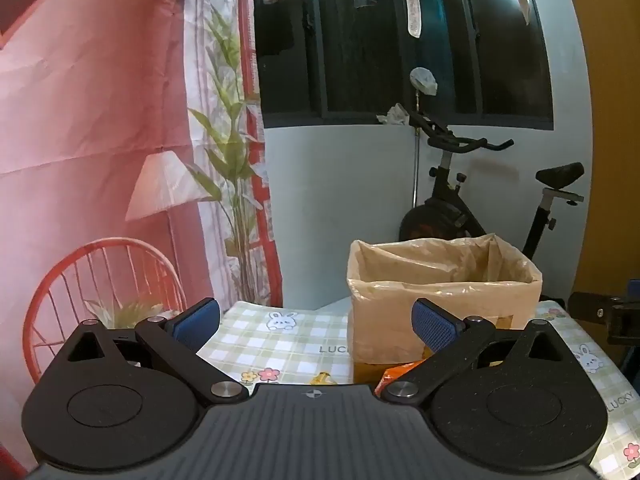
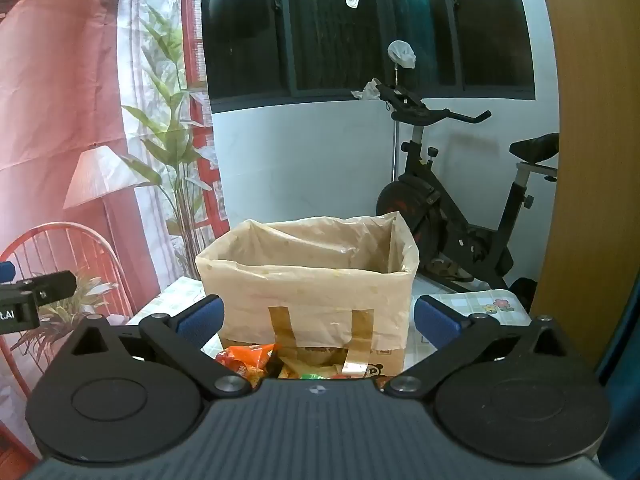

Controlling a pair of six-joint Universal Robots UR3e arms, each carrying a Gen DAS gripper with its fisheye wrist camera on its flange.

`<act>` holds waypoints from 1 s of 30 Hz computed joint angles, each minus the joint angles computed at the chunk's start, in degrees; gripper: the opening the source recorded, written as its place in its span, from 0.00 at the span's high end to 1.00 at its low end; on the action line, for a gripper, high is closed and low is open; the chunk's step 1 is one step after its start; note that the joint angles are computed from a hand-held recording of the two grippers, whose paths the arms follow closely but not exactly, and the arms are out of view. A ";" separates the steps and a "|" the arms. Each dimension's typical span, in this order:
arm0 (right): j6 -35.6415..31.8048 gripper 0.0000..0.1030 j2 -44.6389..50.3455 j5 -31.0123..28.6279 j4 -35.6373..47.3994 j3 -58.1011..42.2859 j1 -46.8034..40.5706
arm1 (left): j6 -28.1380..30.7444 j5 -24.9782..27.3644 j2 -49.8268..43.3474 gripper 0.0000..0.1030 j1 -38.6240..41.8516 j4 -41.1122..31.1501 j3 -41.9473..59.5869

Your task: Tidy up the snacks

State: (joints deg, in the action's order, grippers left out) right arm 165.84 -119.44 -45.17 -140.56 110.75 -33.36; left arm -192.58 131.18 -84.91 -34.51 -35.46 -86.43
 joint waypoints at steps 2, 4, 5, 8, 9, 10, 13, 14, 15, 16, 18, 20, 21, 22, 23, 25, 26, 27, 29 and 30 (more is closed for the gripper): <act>-0.32 0.00 0.03 -0.03 0.82 -0.45 0.01 | 0.14 -0.82 0.50 0.00 1.01 -0.75 -0.21; -0.21 0.00 0.00 0.18 0.72 -0.46 -0.12 | 1.70 2.33 0.00 0.00 -0.86 1.67 0.05; -0.25 0.00 -0.01 0.16 0.65 -0.48 -0.16 | 1.36 2.86 0.47 0.00 -1.25 1.32 -0.02; -0.19 0.00 -0.15 0.33 0.45 -0.41 -0.46 | 0.22 4.10 -0.81 0.00 -2.19 -0.71 1.74; 0.00 0.00 -0.30 0.21 0.78 -0.76 -0.27 | 0.27 3.73 -0.50 0.00 -1.92 -0.41 1.29; -0.08 0.00 -0.40 0.10 0.76 -0.64 -0.21 | 0.24 3.84 -0.58 0.00 -1.98 0.07 0.99; 0.45 0.00 -0.40 -0.29 0.38 -0.45 0.19 | 0.59 3.73 -0.73 0.00 -1.51 1.30 0.01; 0.59 0.00 -0.35 -0.40 0.45 -0.55 0.26 | 0.58 3.76 -0.72 0.00 -1.51 1.33 -0.03; -0.48 0.00 -1.54 1.13 2.56 -0.66 -1.40 | 0.50 3.87 -0.90 0.00 -1.59 1.10 0.21; -0.65 0.00 -1.78 1.37 2.97 -0.67 -1.66 | 0.28 3.92 -0.92 0.00 -1.62 0.97 0.24; -0.52 0.00 -1.37 1.07 2.37 -0.51 -1.36 | -0.16 4.00 -1.00 0.00 -1.73 0.85 0.19; -0.47 0.00 -1.10 0.99 2.26 -0.58 -1.20 | -0.52 4.43 -1.06 0.00 -2.05 0.57 0.23; -0.33 0.00 -1.01 0.72 2.20 -0.70 -0.94 | -0.61 4.59 -1.10 0.00 -2.15 0.51 0.23; -0.37 0.00 -1.09 0.64 2.39 -0.76 -0.94 | -0.71 4.66 -1.13 0.00 -2.19 0.44 0.26; 0.24 0.00 -0.18 -0.53 1.23 -0.98 0.31 | -0.69 4.58 -1.08 0.00 -2.15 0.44 0.24; 0.24 0.00 0.07 -0.80 1.05 -1.10 0.58 | -0.69 4.56 -1.05 0.00 -2.15 0.43 0.20; 0.34 0.00 0.00 -0.81 0.97 -0.98 0.62 | -0.67 4.60 -1.04 0.00 -2.20 0.48 0.16; 0.35 0.00 -0.02 -0.86 0.95 -0.96 0.64 | -0.58 4.50 -0.99 0.00 -2.07 0.50 0.16; 0.39 0.00 -0.06 -0.88 0.80 -0.86 0.61 | -0.67 4.67 -1.01 0.00 -2.13 0.45 0.18; 0.36 0.00 -0.10 -0.82 0.93 -0.87 0.57 | -0.77 4.71 -1.06 0.00 -2.07 0.37 0.24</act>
